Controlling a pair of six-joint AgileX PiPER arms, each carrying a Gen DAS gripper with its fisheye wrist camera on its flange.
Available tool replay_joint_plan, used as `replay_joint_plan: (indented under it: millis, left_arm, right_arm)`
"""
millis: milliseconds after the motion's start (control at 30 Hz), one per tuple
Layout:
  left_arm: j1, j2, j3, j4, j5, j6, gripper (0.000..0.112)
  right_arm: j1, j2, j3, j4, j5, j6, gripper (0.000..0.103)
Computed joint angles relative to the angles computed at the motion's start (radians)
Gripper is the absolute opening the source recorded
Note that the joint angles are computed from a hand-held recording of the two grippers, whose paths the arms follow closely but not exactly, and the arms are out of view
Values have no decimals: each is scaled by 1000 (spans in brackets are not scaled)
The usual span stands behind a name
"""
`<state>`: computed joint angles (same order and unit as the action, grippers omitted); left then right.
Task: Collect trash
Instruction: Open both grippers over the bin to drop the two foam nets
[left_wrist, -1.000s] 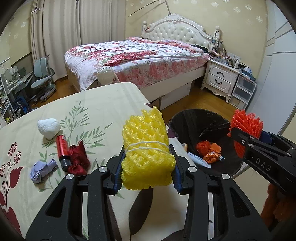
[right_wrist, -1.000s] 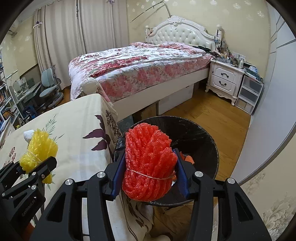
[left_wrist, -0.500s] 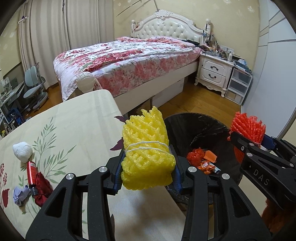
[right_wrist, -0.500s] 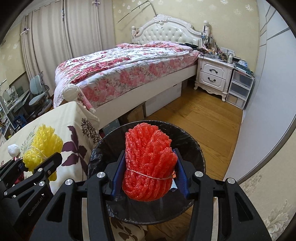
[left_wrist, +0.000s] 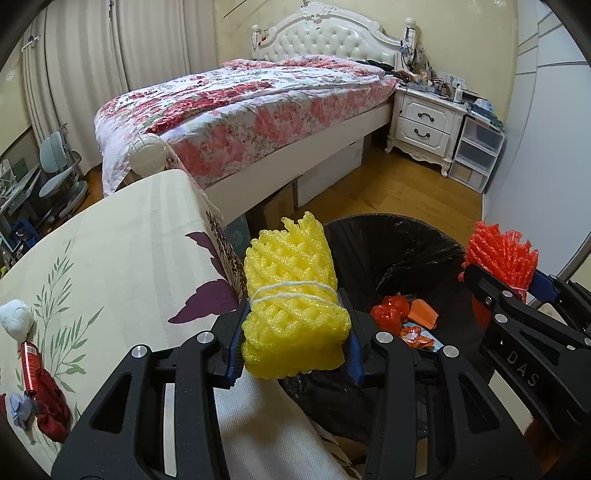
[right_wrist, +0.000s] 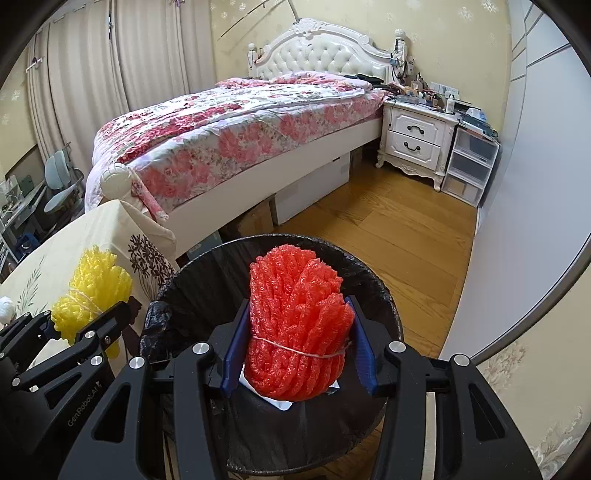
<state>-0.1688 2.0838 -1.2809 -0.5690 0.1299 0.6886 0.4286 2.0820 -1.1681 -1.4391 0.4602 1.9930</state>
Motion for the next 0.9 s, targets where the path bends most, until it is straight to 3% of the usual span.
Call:
replay_joint_plan:
  millis: [167,233,433,600,833,900]
  left_arm:
    - [-4,17,-35,118,22,-121,43]
    - [-4,21,-43,122,32,-120,52]
    - [6,6,-25,14,22,-33,76]
    - [19,-15,2,-96,5,60,88]
    - [33,-53,43,-175,-29,143,90]
    - [41,-68,60,-258,-36,234,90]
  right_arm:
    - [-6,14,-15,11,7,-9,56]
    - [-10,12,-13,0,11,7,64]
    - [-3,-2,1,-12,41,28,69]
    - [6,-17,19,-17,58,46,75]
    - [27,-39,38,-7,84,55,79]
    - [30,-41,39,-4,86,53,80]
